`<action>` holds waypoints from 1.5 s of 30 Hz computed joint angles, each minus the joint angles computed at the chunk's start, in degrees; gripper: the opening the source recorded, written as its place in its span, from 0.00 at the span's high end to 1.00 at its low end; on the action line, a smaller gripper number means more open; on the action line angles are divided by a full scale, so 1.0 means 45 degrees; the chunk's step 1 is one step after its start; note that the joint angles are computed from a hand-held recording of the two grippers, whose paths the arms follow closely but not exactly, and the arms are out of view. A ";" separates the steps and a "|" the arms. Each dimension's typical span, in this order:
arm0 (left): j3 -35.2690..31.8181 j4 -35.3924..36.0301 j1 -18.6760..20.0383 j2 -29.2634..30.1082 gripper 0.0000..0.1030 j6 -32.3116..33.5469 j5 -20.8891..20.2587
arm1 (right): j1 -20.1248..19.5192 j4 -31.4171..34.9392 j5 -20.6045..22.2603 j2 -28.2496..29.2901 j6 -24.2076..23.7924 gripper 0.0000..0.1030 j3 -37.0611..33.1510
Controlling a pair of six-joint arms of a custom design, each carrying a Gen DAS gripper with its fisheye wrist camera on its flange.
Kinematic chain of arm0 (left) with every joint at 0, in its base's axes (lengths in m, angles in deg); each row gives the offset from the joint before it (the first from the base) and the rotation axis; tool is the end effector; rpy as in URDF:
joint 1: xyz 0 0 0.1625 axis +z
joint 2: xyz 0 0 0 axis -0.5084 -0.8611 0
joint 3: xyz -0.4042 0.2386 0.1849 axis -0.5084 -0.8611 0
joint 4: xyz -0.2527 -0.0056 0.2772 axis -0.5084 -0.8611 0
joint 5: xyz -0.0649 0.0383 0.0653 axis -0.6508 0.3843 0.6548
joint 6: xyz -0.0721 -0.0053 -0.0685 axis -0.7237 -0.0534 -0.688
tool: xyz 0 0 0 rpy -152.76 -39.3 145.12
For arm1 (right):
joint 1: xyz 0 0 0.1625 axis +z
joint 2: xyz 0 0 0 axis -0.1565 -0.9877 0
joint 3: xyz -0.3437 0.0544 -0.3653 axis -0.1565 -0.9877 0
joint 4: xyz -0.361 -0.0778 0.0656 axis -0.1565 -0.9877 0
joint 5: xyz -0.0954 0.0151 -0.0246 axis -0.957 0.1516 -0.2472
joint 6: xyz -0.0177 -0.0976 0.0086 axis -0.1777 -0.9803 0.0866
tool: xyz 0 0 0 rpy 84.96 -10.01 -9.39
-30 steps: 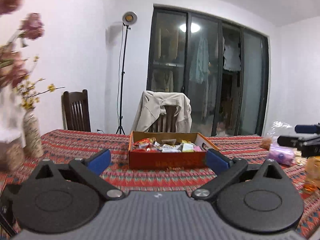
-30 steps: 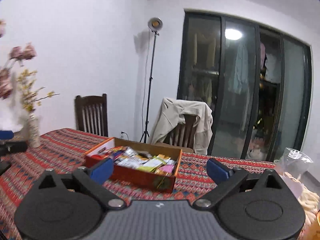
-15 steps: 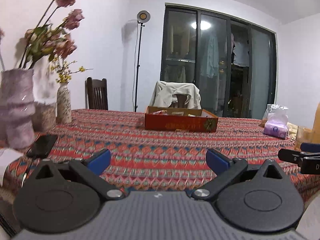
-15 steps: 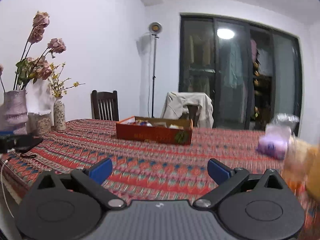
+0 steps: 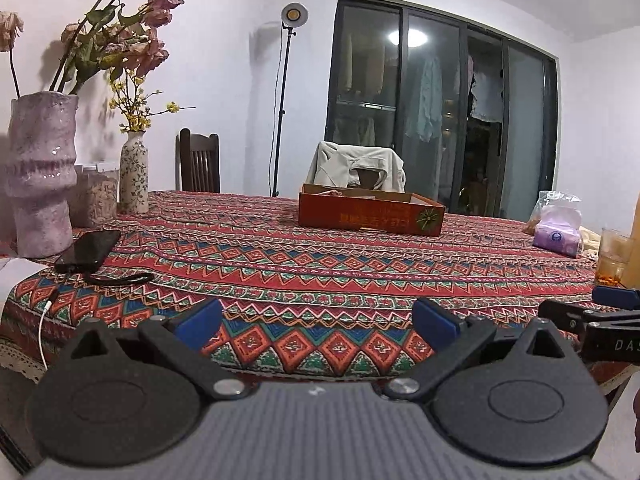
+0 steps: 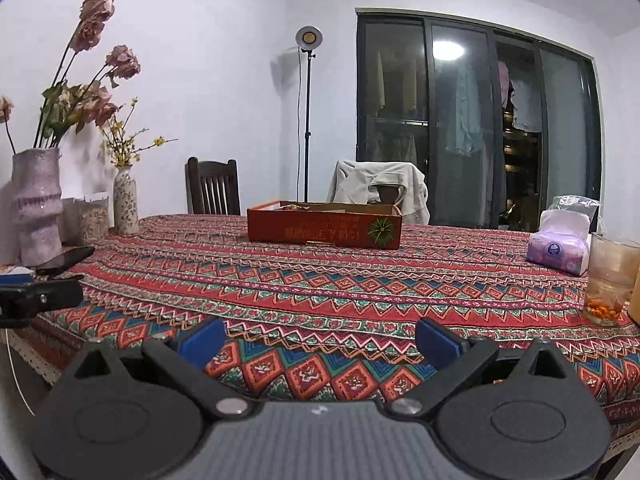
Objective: Organize snacks
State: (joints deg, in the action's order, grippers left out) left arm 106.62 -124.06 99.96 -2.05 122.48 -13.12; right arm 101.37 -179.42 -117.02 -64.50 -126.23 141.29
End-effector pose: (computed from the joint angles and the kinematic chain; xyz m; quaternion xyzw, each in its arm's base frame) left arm -0.1421 -0.8128 0.1250 0.3651 0.7803 -0.4844 0.1523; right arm 0.1258 -0.7127 0.0960 0.1345 -0.7039 0.6019 0.3525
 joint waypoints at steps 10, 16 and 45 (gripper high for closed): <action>0.0046 0.0063 -0.0020 -0.0038 0.00 0.0047 -0.0135 | -0.0010 0.0070 0.0149 -0.0108 -0.0068 0.01 0.0162; 0.0033 -0.0009 -0.0024 -0.0018 0.00 0.0063 -0.0116 | -0.0032 0.0114 0.0336 -0.0191 0.0050 0.01 0.0270; 0.0059 -0.0040 -0.0031 -0.0016 0.00 0.0145 -0.0218 | -0.0030 -0.0066 0.0176 -0.0144 -0.0104 0.01 0.0199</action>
State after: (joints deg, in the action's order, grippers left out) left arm 106.89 -124.24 99.82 -2.13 123.13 -14.10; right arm 101.23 -179.71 -116.23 -65.15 -126.69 142.18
